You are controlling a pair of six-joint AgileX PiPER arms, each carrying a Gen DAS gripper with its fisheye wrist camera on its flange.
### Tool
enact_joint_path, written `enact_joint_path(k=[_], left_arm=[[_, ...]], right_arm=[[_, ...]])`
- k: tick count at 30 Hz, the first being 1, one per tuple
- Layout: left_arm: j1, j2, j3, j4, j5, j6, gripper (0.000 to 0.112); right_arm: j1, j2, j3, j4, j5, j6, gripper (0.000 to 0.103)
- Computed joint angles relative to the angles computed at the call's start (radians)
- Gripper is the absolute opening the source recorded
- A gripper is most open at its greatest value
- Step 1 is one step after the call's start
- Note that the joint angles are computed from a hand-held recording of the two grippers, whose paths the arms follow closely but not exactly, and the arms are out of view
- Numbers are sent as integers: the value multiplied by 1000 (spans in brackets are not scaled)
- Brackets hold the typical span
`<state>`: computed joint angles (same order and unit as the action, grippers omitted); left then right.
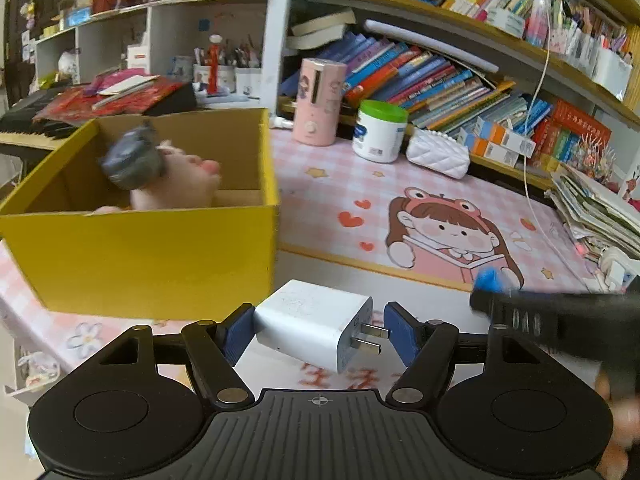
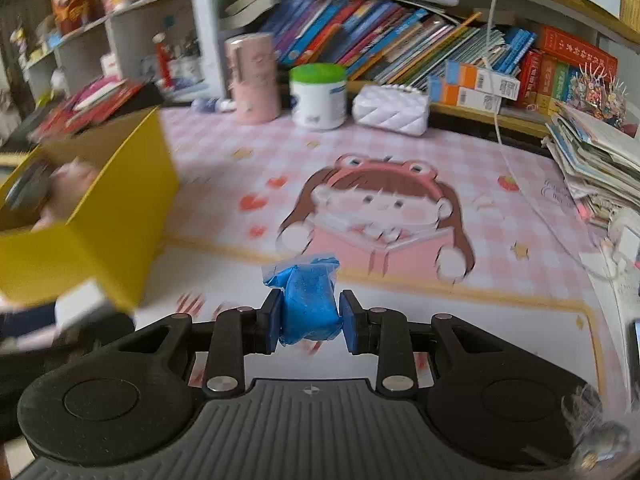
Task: Organize objects
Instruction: 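Carry the charger plug and blue item over the yellow box with both tools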
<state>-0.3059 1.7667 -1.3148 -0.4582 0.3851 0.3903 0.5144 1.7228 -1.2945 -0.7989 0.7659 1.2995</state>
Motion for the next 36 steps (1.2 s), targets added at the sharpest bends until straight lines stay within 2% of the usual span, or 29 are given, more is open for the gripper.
enact_joint_path(k=[7,12,22,36], left_arm=[[123,-92,118,-152,17,181,71],[215,-153,189,-266,41,326,71],[391,-223,260,-431,113,573,71],[583,-234,263,-555,222,794,71]], right_arm=[[179,44,-75,-27,123,28,28],[265,85,-137,-24,179,49,28],[384,178,-272,-22,243,74,28],[470,330,-516,-11,328,44,28]])
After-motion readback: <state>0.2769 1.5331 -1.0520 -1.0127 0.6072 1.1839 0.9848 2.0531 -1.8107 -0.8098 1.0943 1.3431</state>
